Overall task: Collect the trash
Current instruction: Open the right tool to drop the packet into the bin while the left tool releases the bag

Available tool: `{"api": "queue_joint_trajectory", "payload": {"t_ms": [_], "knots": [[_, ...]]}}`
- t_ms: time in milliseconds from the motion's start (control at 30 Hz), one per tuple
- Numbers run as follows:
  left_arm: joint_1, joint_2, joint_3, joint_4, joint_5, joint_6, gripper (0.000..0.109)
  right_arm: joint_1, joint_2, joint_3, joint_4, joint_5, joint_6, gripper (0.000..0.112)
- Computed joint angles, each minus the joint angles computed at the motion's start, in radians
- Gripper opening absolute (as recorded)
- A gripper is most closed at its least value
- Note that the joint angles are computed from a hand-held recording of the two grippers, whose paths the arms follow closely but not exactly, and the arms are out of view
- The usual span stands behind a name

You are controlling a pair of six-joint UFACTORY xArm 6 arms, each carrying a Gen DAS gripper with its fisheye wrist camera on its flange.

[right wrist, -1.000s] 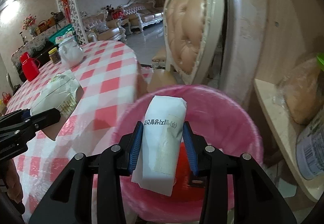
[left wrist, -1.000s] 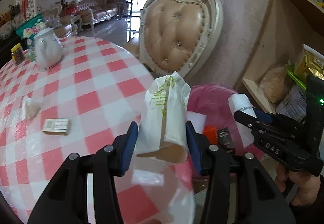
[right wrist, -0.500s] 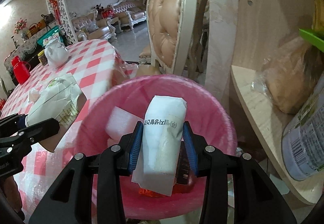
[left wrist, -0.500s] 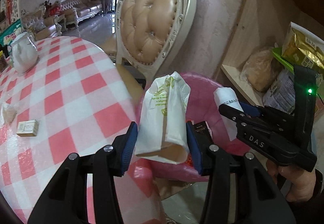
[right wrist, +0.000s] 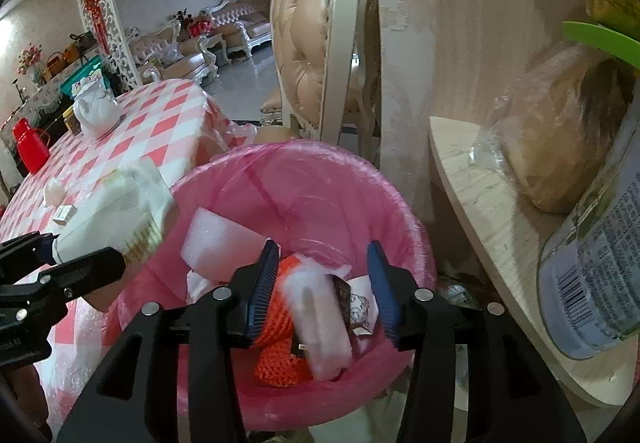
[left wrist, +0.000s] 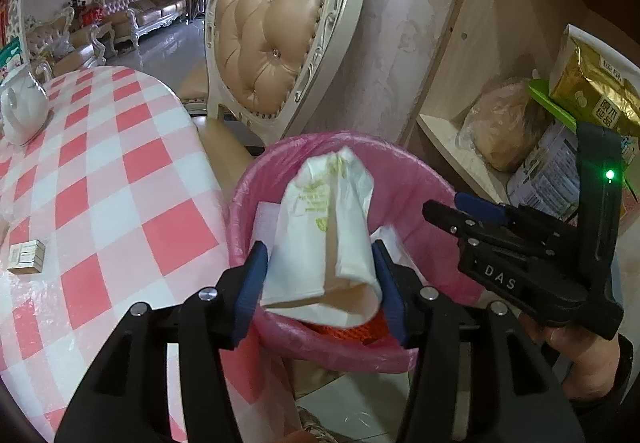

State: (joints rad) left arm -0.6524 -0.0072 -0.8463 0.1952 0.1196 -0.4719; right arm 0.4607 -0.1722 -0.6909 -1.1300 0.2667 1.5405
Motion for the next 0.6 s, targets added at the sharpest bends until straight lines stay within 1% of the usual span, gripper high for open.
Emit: {"api": "queue_joint_trajectory", "payload": {"t_ms": [100,167,500,600], "knots": [[0.001,0.002,0.000,-0.013,-0.001,0.007,0.053,-0.003,-0.001,0.002,0.000,-0.002,-0.002,0.046],[0.002,0.000,0.004,-0.031,-0.003,0.024,0.053,-0.004,-0.007,0.007,-0.005,-0.003,0.005,0.052],[0.028,-0.037,0.035,-0.030,-0.008,0.015,0.054,0.013,-0.005,-0.009,0.005,0.012,-0.007,0.054],[0.038,-0.053,0.053,-0.029,-0.014,0.013,0.054,0.027,-0.004,-0.018,0.009,0.022,-0.011,0.057]]}}
